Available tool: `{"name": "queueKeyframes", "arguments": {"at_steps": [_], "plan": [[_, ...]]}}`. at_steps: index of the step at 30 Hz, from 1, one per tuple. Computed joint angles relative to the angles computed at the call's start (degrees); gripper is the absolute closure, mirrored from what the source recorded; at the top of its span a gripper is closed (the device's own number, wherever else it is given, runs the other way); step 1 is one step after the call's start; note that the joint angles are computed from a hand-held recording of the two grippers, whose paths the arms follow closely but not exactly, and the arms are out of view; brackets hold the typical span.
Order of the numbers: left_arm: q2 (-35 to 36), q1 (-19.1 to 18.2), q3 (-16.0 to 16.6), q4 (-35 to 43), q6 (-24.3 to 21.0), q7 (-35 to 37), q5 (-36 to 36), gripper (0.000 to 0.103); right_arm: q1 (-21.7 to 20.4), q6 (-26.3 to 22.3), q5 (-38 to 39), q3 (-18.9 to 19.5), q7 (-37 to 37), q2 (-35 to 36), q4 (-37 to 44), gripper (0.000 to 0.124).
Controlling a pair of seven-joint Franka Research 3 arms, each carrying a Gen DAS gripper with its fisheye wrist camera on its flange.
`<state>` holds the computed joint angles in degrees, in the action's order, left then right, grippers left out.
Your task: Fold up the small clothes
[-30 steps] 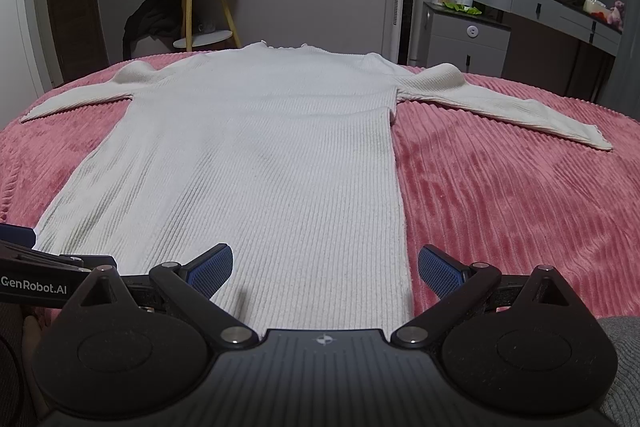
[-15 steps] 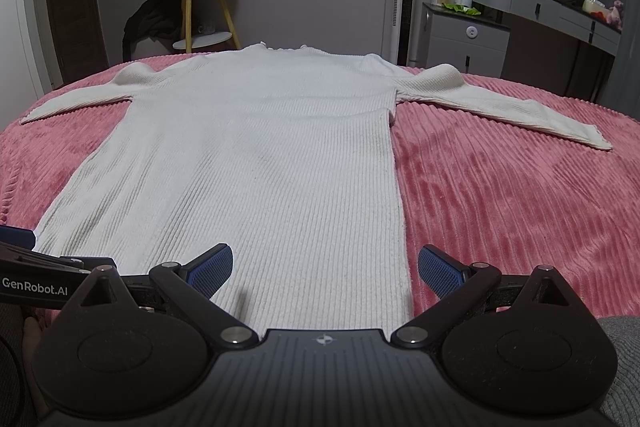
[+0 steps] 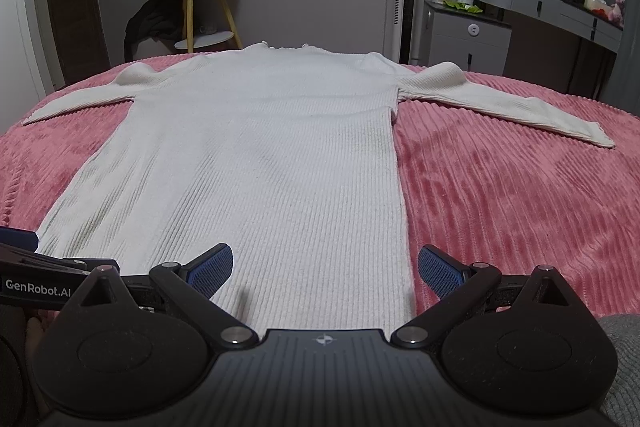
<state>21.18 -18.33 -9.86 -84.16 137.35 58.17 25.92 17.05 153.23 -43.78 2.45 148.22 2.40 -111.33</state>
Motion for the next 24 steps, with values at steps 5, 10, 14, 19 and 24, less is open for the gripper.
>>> {"name": "queueKeyframes", "arguments": {"at_steps": [5, 10, 14, 19, 24], "plan": [[0.04, -0.04, 0.02, 0.06, -0.08, 0.06, 0.0, 0.0, -0.13, 0.71, 0.51, -0.15, -0.72, 0.22, -0.1, 0.025], [-0.4, -0.02, -0.01, -0.69, 0.06, 0.01, 0.02, 0.0, -0.18, 1.05, 1.12, -0.29, -0.96, 0.24, -0.25, 0.025], [-0.26, 0.17, 0.07, -1.26, 0.73, -0.06, 0.16, 0.0, -0.23, 1.24, 1.72, -0.34, -1.3, 0.23, -0.42, 0.025], [-0.39, 0.3, 0.01, -1.61, 0.8, 0.04, 0.04, 0.0, -0.3, 1.96, 2.94, -0.38, -2.24, 0.31, -0.55, 0.025], [-0.22, 0.23, 0.0, -1.3, 0.56, 0.07, 0.05, 0.0, -0.26, 2.22, 2.86, -0.45, -1.85, 0.3, -0.57, 0.025]]}}
